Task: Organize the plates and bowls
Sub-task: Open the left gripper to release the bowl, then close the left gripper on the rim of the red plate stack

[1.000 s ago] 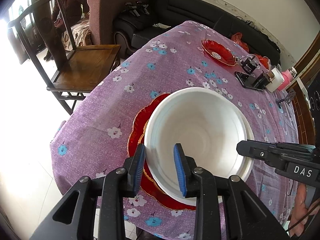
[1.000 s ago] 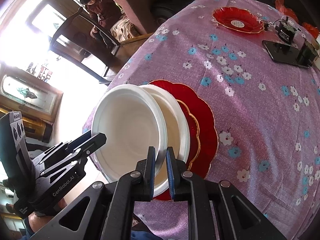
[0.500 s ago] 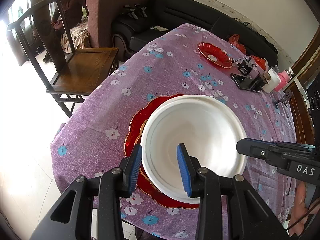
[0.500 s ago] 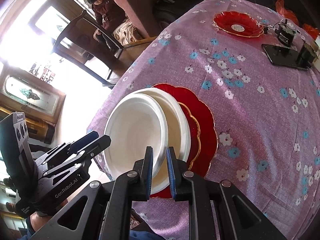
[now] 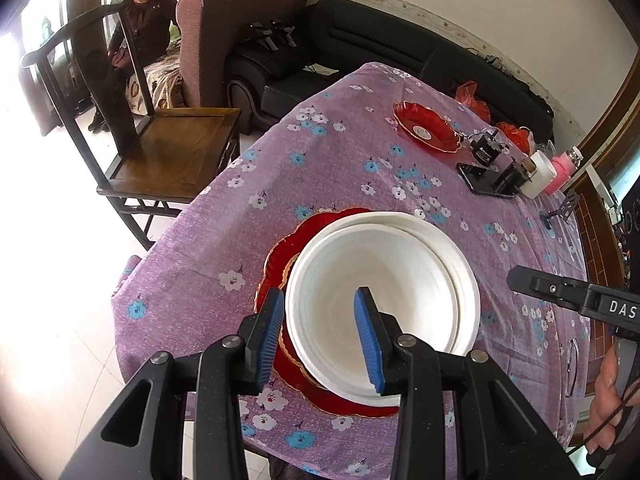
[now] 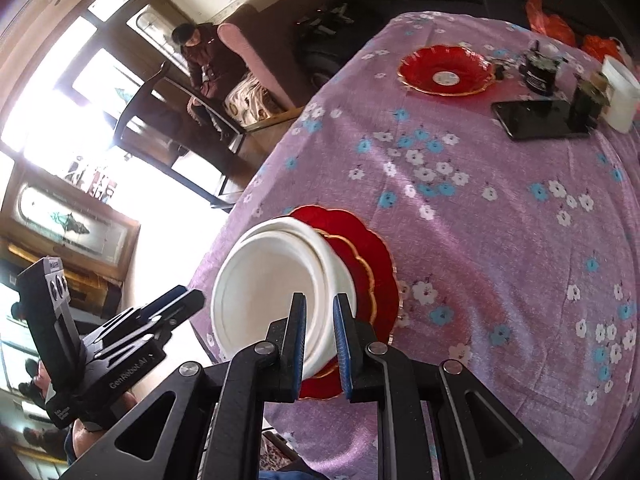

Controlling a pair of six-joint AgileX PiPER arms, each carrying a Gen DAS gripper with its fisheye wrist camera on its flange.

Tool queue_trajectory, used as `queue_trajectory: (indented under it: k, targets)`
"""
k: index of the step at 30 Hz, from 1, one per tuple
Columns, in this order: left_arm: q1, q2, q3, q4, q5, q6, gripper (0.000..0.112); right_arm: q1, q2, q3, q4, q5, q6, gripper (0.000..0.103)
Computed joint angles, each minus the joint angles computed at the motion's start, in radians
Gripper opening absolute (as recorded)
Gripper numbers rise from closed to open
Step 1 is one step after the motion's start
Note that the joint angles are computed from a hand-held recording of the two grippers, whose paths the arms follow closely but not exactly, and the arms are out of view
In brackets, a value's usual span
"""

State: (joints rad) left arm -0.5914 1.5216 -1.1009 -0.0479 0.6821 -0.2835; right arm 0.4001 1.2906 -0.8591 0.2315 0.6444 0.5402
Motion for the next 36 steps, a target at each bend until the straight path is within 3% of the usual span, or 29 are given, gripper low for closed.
queue_trajectory:
  k: [3, 7, 11, 14, 19, 22, 25, 36]
  targets:
    - [0.015, -0.010, 0.010, 0.002, -0.002, -0.004, 0.045, -0.035, -0.019, 0.038, 0.034, -0.005, -0.028, 0.016]
    - [0.057, -0.016, 0.030, -0.022, 0.000, 0.013, 0.051, -0.079, -0.031, 0.092, 0.072, -0.021, -0.066, 0.024]
    - [0.139, -0.011, 0.055, -0.087, 0.000, 0.062, 0.068, -0.110, -0.023, 0.135, 0.103, -0.039, -0.108, 0.034]
    - [0.189, 0.004, 0.069, -0.121, 0.006, 0.123, 0.069, -0.126, -0.012, 0.169, 0.125, -0.062, -0.135, 0.038]
    - [0.251, 0.044, 0.108, -0.268, -0.002, 0.335, 0.069, -0.186, 0.012, 0.235, 0.317, -0.114, -0.344, 0.038]
    - [0.253, 0.074, 0.131, -0.320, -0.021, 0.422, 0.064, -0.187, 0.033, 0.251, 0.371, -0.134, -0.400, 0.038]
    - [0.263, 0.094, 0.143, -0.387, -0.032, 0.500, 0.053, -0.190, 0.060, 0.263, 0.417, -0.152, -0.449, 0.038]
    - [0.262, 0.190, 0.080, -0.415, -0.030, 0.568, 0.030, -0.205, 0.150, 0.257, 0.568, -0.185, -0.613, 0.027]
